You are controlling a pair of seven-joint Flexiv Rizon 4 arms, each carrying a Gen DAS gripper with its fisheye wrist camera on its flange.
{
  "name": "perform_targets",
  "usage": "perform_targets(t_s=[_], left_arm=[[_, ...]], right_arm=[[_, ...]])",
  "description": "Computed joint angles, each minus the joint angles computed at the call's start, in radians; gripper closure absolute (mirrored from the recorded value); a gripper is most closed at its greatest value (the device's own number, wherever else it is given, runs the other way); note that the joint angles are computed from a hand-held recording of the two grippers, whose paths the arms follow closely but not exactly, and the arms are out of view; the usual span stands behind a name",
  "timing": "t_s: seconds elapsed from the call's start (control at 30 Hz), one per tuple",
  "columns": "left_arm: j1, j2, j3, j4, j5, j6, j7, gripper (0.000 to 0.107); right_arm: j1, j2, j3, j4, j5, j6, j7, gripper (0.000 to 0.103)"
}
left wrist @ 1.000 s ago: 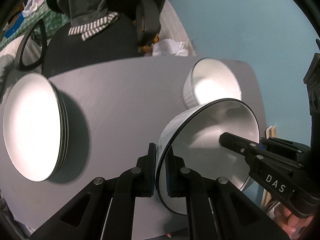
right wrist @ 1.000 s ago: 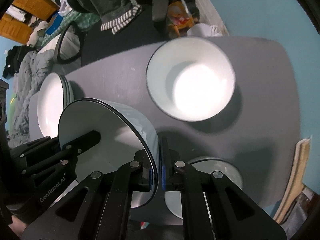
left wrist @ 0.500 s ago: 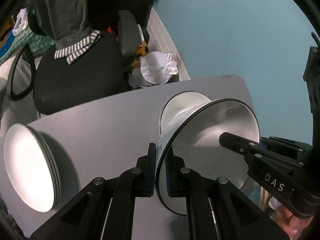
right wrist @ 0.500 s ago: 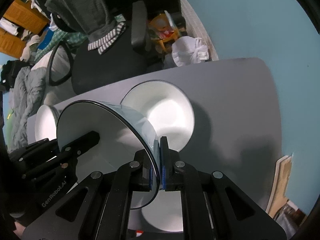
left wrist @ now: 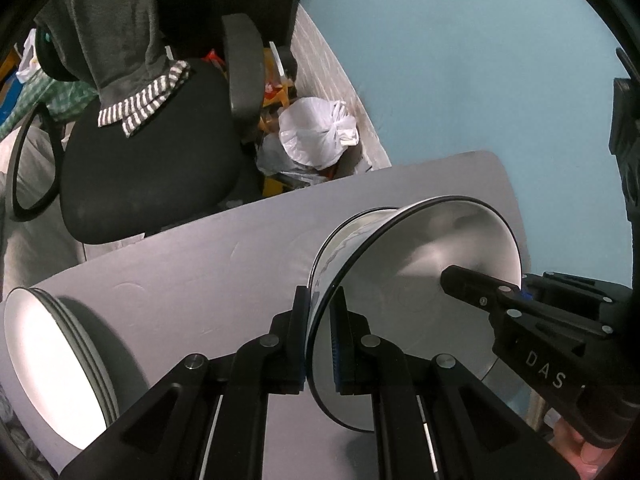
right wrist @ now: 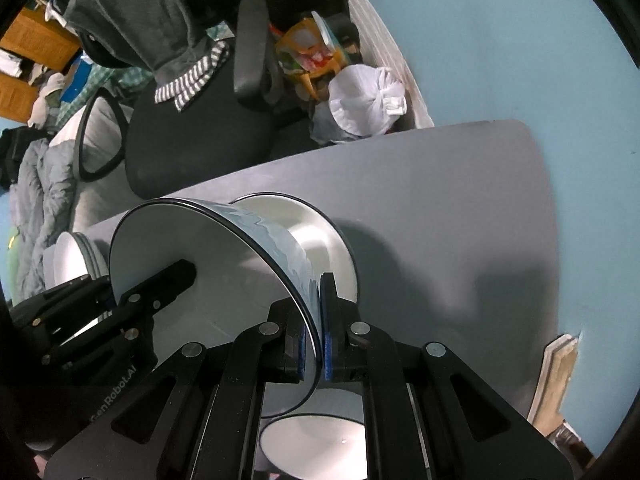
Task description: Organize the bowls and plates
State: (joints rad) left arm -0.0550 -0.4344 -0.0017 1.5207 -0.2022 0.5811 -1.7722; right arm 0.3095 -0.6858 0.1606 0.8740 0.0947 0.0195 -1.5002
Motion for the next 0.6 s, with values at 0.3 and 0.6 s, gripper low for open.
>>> perform_targets(t_s=[0.3, 0.6], left_arm=[[-0.010, -0.030, 0.005, -0.048, 0.040, -0.034, 0.000, 0.099], [-0.018, -0.066, 0.006, -0.094, 0.071, -0.089, 0.020, 0.097]], right_arm=[[-0.006, -0.034, -0.002, -0.041, 0.007, -0.038, 0.005, 0.096], [0.004, -0.055, -0.009, -0.067, -0.012, -0.075, 0.001, 0.094]])
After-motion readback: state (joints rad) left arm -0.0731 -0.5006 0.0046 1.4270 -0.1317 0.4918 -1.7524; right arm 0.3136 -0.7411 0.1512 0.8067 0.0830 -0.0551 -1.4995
